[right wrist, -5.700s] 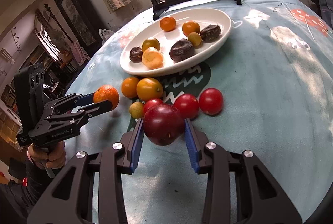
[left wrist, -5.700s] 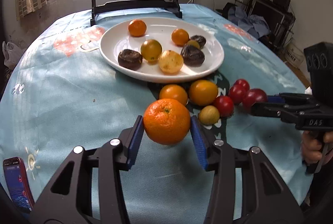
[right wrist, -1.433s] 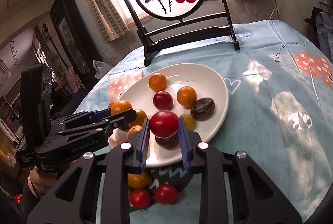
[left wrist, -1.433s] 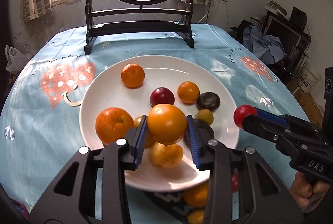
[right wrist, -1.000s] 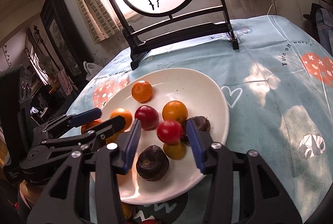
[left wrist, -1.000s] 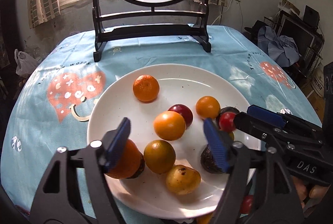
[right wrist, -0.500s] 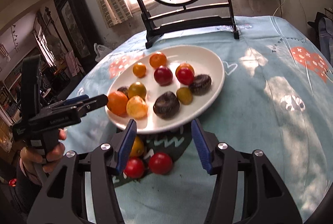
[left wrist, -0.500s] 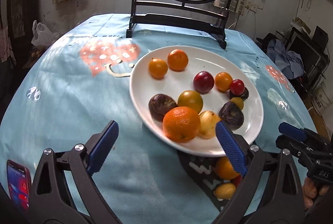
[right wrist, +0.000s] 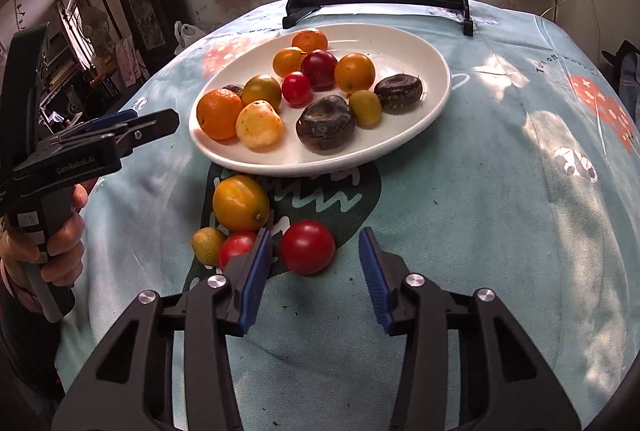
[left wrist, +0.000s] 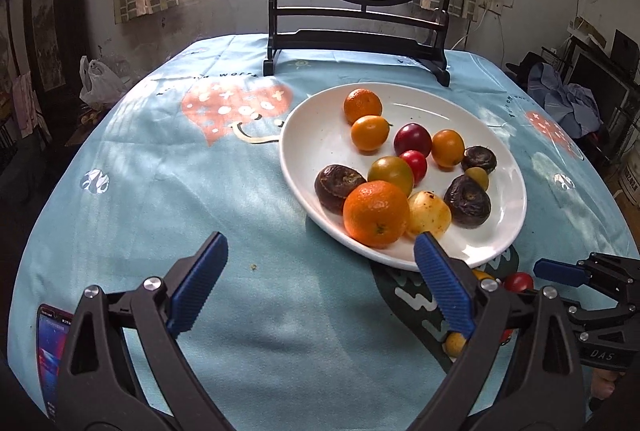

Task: Organize fruits
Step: 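Grasp a red tomato with the right gripper while the left grasps a small yellow tomato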

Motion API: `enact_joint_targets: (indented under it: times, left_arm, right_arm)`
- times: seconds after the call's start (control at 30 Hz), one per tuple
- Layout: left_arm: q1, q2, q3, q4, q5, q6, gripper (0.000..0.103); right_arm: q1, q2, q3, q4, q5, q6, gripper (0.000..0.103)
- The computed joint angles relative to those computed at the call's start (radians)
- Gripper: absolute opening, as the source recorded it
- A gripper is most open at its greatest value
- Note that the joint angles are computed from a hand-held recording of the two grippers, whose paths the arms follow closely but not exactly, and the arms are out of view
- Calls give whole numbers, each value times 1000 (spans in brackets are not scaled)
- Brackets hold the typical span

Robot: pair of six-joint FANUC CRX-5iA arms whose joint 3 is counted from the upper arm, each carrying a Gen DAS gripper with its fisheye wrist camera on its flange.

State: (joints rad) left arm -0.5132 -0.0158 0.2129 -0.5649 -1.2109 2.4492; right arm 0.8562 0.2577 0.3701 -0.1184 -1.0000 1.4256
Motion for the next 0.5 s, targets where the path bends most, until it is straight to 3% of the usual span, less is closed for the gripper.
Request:
enact_joint_targets:
  times: [0.5]
  left_arm:
    - [-12, -9, -2, 3, 14, -29, 96]
  right_arm:
    - [-19, 18, 32, -83, -36, 58, 29]
